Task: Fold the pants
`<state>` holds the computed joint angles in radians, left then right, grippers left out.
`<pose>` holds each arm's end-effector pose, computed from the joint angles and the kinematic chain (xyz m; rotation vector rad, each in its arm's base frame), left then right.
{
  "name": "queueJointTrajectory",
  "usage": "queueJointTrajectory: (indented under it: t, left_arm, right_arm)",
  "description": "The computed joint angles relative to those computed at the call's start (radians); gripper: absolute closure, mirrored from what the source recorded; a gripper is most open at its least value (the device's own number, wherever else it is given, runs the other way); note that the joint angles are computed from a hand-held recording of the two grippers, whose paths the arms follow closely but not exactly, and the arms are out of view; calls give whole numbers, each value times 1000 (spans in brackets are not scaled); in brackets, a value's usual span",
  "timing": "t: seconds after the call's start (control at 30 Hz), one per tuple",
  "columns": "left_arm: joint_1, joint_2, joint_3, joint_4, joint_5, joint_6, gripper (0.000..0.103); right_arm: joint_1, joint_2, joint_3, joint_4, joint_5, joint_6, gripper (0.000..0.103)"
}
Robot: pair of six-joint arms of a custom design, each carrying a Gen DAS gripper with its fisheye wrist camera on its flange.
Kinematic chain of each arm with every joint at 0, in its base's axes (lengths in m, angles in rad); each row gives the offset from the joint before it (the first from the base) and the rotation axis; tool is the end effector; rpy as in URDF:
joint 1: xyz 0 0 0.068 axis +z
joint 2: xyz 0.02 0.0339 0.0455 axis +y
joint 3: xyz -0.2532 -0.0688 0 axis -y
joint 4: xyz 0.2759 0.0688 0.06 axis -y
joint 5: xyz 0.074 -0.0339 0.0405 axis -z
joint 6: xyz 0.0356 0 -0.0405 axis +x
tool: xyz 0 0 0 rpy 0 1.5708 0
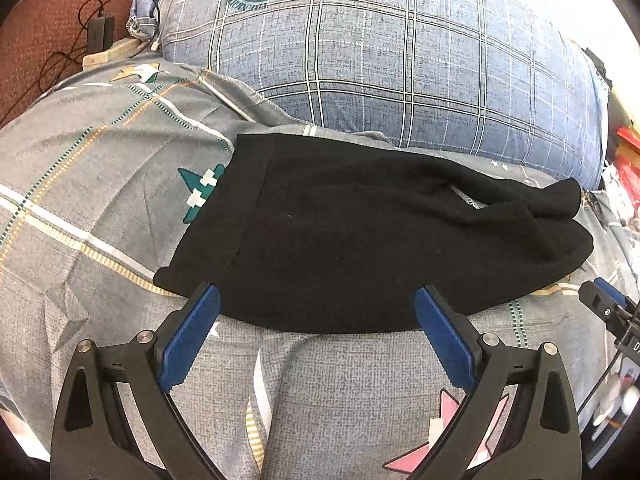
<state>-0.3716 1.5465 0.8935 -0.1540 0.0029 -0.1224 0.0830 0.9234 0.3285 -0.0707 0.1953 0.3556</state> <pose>0.3216 -0.1255 0.1675 0.2985 2.3723 -0.2381 0.2149 0.0109 0.1433 0.4063 2.1842 0.0226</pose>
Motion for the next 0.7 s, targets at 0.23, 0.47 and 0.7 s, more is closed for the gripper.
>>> queueJointTrajectory:
  t: [0.23, 0.47, 0.7]
  left_arm:
    - [1, -4, -17, 16, -5, 7, 4]
    - [23, -4, -28, 17, 8, 3, 4]
    - [30, -10, -28, 19, 10, -17, 4]
  right_arm:
    - [-29, -64, -14, -56, -20, 13, 12]
    - [-95, -113, -25, -89, -45, -12, 12]
    - [-112, -124, -24, -94, -56, -22, 12]
